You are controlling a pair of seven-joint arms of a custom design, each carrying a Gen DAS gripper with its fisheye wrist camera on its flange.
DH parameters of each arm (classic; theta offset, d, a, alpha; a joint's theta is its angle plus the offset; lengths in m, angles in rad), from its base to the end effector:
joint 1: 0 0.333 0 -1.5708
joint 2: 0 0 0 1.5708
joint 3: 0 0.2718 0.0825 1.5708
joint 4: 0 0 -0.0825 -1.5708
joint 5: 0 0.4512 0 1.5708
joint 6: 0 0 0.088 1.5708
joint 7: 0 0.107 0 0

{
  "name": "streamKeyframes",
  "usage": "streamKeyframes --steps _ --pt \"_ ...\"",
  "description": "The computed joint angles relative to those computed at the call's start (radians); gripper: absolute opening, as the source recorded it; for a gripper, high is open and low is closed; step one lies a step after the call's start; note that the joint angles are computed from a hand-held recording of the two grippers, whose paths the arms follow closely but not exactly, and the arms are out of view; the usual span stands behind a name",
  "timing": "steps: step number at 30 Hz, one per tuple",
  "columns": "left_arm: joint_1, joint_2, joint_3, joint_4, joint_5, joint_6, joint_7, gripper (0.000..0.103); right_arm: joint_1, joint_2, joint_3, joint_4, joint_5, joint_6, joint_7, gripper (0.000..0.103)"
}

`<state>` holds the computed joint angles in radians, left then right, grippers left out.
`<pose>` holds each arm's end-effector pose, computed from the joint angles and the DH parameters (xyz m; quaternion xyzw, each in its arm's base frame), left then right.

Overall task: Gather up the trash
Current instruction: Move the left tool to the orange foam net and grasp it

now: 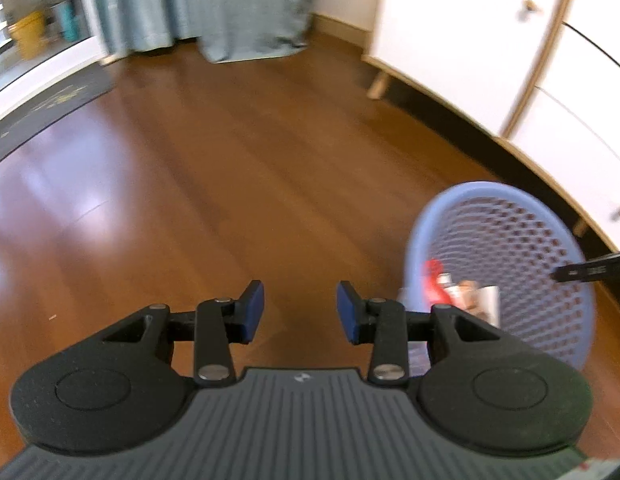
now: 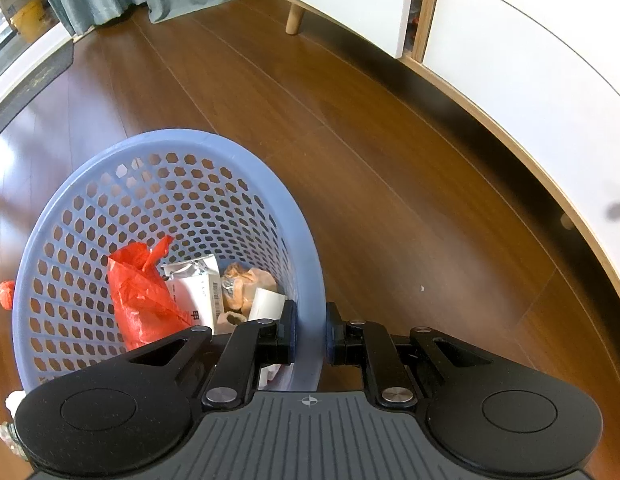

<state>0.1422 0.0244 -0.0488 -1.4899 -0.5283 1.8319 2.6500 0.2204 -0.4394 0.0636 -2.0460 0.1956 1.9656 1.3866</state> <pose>0.6522 0.0206 0.6474 -0.3004 0.9048 -0.2853 0.0982 0.5072 0.1657 0.6115 -0.8239 0.5318 -0.0588 0.1866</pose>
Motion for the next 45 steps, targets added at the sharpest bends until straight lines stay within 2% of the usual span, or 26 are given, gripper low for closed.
streamKeyframes --steps 7,13,22,24,31,37,45 --pt "0.063 0.133 0.01 0.16 0.046 0.038 -0.063 0.036 -0.001 0.0 0.002 -0.003 -0.007 0.006 0.004 0.01" --pt "0.123 0.226 -0.006 0.25 0.108 0.079 -0.073 0.039 0.0 -0.003 0.006 -0.006 -0.015 0.009 0.015 0.01" --pt "0.193 0.366 -0.038 0.351 0.157 0.088 -0.099 0.043 0.006 -0.006 0.007 -0.005 -0.021 0.005 0.006 0.01" --pt "0.2 0.385 -0.045 0.351 0.161 0.095 -0.123 0.045 0.005 -0.005 0.01 -0.002 -0.025 0.001 0.012 0.01" --pt "0.186 0.456 -0.064 0.361 0.228 0.14 -0.187 0.046 0.013 0.015 0.018 0.022 -0.019 -0.005 0.042 0.01" --pt "0.181 0.52 -0.077 0.402 0.261 0.166 -0.22 0.047 0.05 0.078 0.033 0.079 0.003 -0.006 0.029 0.01" --pt "0.165 0.66 -0.089 0.56 0.318 0.152 -0.285 0.05 0.103 0.175 0.053 0.166 0.007 0.031 -0.044 0.011"
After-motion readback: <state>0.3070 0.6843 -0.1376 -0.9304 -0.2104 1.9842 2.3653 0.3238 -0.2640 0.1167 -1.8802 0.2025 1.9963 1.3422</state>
